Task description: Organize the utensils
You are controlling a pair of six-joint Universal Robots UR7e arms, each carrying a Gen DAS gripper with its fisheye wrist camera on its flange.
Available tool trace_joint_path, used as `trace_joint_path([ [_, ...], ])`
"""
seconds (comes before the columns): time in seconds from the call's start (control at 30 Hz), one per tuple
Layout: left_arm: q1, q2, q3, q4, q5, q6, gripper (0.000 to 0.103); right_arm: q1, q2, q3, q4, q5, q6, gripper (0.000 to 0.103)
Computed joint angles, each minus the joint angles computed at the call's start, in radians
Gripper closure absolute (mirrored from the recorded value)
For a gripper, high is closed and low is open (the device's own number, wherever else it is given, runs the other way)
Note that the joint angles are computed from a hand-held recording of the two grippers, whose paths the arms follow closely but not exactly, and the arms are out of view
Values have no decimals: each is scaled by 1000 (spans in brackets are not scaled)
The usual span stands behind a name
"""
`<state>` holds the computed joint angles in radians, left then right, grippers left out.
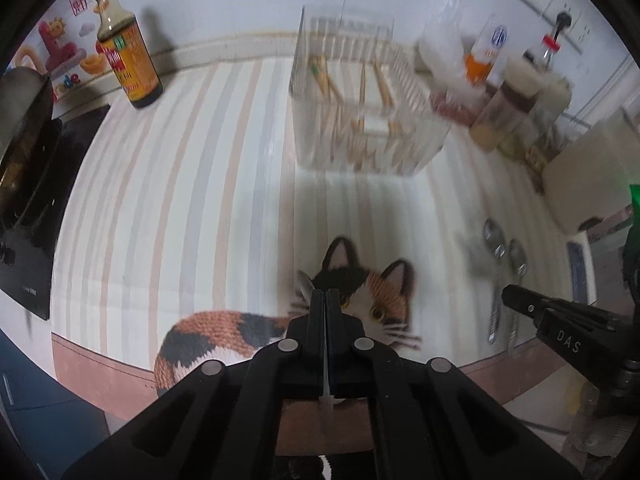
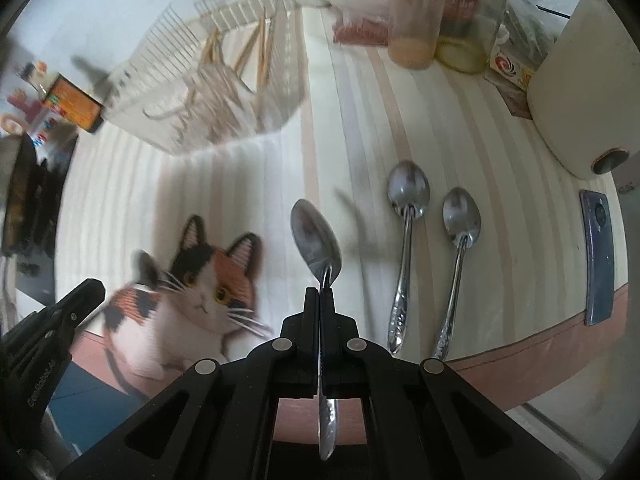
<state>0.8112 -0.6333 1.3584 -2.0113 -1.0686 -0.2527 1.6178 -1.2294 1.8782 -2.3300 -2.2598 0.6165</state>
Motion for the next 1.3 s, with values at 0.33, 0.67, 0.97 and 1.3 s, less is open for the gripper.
trace_joint_path([
  [0.33,55,1,-70,11,-106,-36,101,-7,6,-48,-12,38,-40,103],
  [0.67,116,97,-49,182,-220,-164,77,-123,-22,37,45,122,48,85],
  [0.97,63,154,-99,209,-69,-122,87,-142,-1,46,-17,125,-7,54],
  [1.3,95,114,-133,268,-133,-204,57,-96,148,-41,-29,-73,-52,45],
])
